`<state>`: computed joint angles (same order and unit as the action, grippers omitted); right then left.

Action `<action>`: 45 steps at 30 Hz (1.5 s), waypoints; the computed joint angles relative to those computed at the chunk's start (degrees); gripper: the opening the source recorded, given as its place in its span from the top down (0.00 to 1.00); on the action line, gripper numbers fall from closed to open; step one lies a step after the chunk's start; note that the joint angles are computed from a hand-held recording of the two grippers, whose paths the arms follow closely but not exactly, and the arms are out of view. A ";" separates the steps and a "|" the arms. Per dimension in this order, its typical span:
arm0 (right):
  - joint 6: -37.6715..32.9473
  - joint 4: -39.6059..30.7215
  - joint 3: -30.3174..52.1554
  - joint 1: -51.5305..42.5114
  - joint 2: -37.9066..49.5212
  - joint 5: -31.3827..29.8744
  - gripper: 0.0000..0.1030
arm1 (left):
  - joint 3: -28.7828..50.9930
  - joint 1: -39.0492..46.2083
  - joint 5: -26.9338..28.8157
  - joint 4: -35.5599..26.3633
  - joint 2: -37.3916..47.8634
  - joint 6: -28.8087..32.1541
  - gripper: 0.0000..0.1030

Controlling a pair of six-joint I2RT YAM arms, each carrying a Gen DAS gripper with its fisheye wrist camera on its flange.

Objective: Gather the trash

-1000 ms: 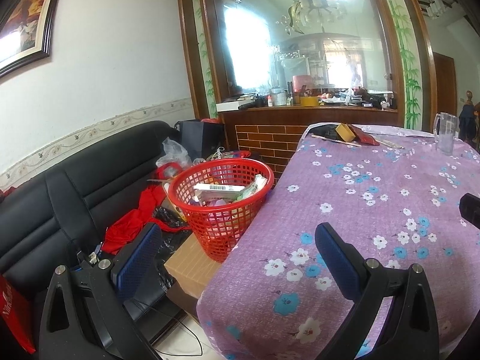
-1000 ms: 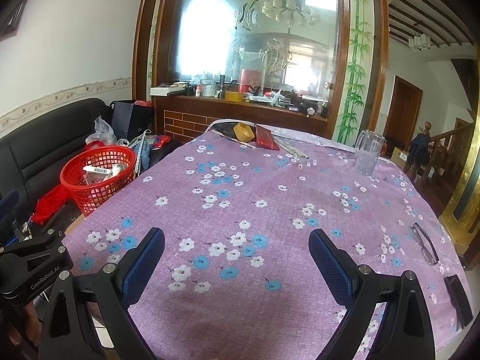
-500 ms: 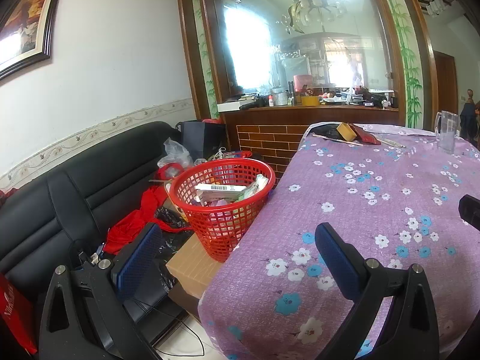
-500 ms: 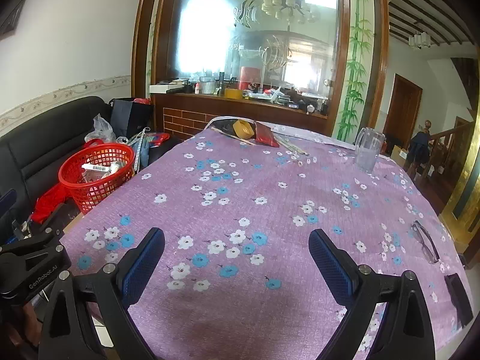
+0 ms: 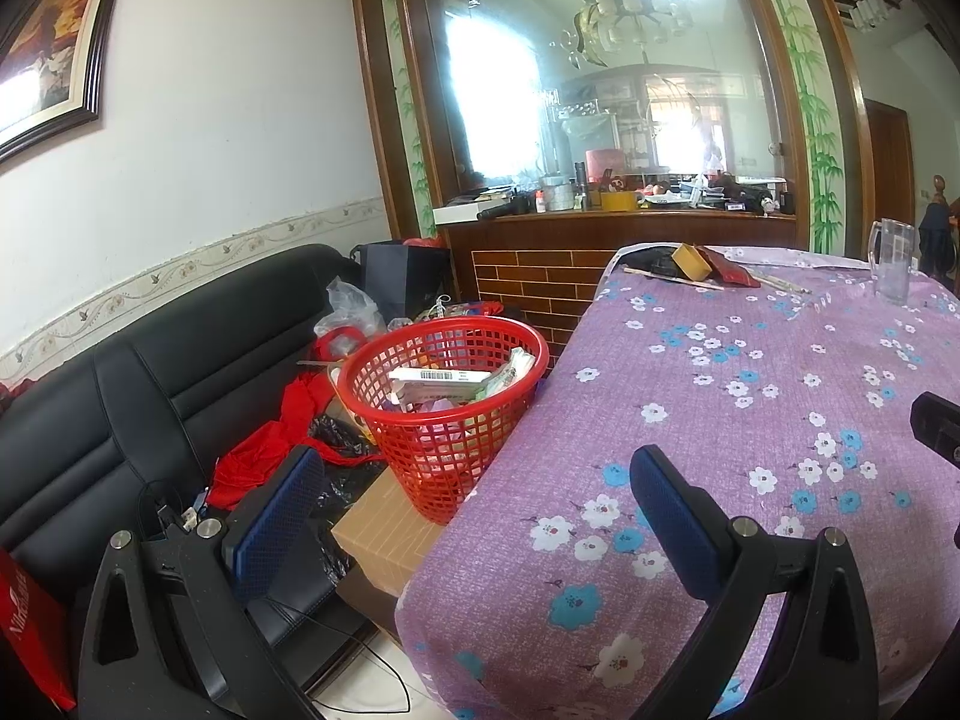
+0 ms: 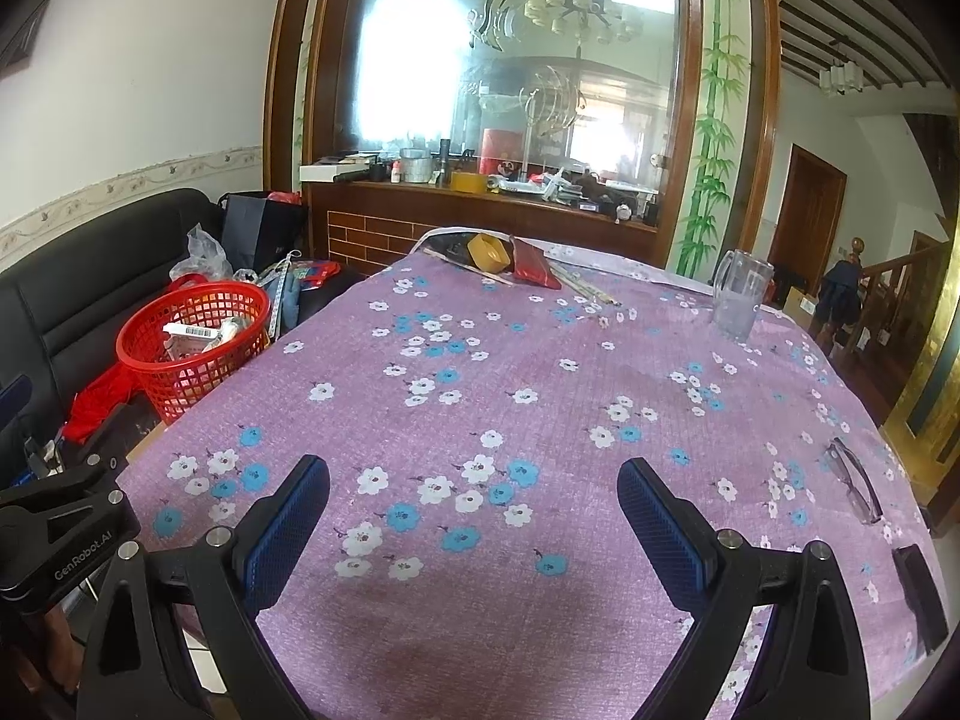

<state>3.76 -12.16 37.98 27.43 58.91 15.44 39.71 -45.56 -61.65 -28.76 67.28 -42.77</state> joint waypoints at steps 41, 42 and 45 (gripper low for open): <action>-2.51 -1.06 3.83 -16.43 7.06 -8.75 0.01 | 12.78 1.77 13.97 7.69 14.62 14.12 0.01; -3.02 -0.87 4.76 -19.50 8.62 -9.63 0.01 | 15.92 2.15 17.11 7.56 17.63 14.93 0.01; -4.65 -1.15 9.59 -29.89 16.47 -12.33 0.01 | 26.60 2.71 26.38 6.00 27.66 16.94 0.01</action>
